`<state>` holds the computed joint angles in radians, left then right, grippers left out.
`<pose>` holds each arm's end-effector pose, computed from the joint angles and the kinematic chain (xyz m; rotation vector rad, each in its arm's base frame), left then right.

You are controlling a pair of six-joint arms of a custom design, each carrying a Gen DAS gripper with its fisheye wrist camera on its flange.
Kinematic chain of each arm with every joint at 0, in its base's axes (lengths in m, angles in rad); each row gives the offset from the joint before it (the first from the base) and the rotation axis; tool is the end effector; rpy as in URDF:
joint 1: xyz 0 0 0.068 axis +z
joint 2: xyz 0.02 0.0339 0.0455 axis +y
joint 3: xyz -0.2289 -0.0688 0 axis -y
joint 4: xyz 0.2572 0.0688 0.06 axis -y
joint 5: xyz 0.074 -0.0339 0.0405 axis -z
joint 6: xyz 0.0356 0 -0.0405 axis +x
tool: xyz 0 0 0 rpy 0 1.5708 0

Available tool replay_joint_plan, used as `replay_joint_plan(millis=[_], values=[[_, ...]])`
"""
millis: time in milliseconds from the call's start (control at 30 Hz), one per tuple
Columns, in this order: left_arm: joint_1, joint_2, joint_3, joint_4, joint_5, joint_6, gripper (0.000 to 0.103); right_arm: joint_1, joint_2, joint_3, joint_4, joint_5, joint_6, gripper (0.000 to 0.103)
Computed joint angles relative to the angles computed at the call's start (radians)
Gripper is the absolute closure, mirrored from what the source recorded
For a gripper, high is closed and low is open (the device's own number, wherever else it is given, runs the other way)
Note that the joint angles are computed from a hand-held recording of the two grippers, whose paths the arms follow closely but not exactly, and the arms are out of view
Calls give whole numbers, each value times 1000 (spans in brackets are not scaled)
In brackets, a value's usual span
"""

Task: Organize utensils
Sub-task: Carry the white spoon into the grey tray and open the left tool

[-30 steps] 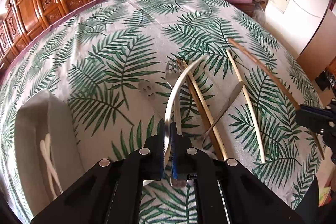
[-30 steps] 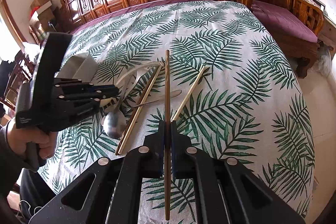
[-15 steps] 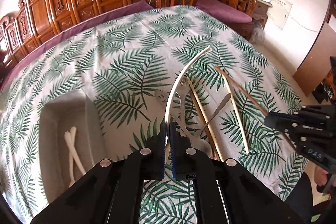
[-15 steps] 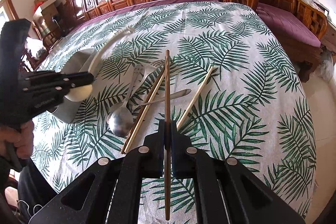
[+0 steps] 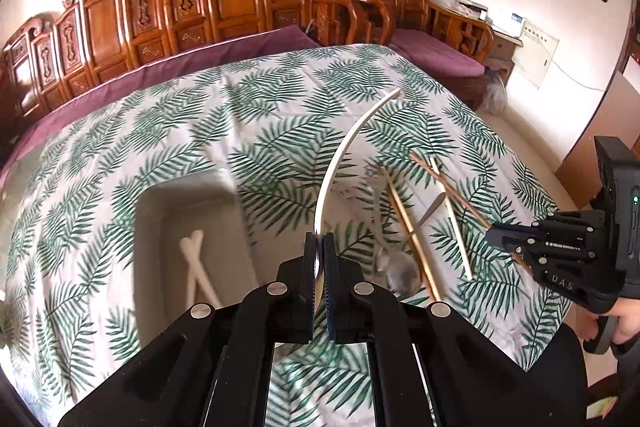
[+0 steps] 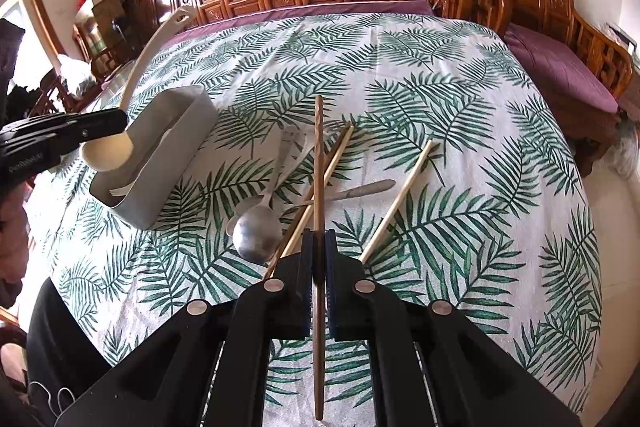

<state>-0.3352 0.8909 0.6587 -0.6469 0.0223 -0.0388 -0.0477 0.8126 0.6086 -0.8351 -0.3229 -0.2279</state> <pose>0.1981 -0.0699 0.2063 0.3729 2.4307 -0.1917 0.1816 0.0026 0.1935 -0.3429 2.5352 0.3167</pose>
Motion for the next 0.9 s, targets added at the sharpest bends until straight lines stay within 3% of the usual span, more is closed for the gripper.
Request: replay_joint_plan(millis=[200, 433, 900], values=[[177, -41, -39, -28, 79, 103, 100, 139, 3, 35, 23, 66, 81, 96], [363, 51, -48, 15, 160, 168, 100, 332, 84, 108, 79, 132, 223, 96], [491, 154, -45, 75, 234, 220, 97, 580, 238, 217, 142, 243, 390, 96]])
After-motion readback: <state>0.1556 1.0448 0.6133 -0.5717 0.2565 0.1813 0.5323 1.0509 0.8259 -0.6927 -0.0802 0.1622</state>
